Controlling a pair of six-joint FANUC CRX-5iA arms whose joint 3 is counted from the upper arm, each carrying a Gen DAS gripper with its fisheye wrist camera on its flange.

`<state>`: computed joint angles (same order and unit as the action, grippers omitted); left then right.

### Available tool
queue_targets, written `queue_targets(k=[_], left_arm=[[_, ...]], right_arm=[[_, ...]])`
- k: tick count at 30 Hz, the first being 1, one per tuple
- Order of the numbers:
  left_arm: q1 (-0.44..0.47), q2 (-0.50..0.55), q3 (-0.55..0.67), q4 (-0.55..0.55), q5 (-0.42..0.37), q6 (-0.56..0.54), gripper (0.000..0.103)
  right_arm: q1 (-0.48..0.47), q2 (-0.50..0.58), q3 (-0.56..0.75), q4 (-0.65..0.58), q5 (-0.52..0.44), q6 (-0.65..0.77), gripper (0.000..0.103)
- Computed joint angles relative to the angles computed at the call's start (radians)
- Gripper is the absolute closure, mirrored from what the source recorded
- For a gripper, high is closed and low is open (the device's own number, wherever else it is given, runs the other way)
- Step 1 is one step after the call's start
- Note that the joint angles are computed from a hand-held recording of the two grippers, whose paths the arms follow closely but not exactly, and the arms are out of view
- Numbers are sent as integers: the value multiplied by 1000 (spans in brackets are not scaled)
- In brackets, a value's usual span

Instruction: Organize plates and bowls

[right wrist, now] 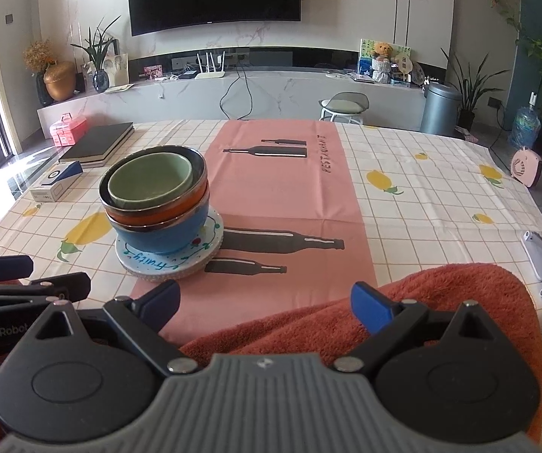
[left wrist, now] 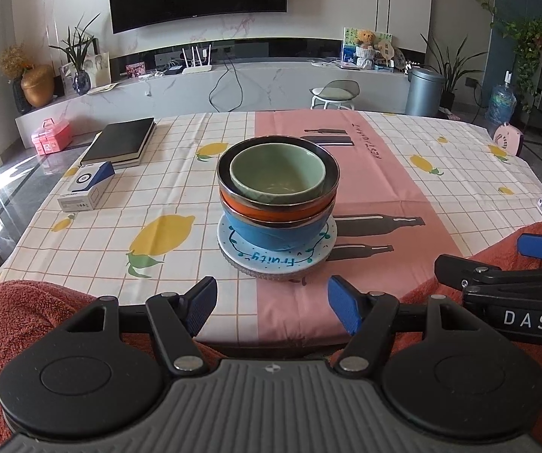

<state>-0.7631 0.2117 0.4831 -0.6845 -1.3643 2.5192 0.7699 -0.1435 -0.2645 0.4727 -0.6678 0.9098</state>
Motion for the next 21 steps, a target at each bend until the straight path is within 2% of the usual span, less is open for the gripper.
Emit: queue_targets(k=[21], left_arm=[[-1, -9, -2, 6, 2, 5, 24]], right_arm=[[10, -13, -8, 16, 8, -9, 7]])
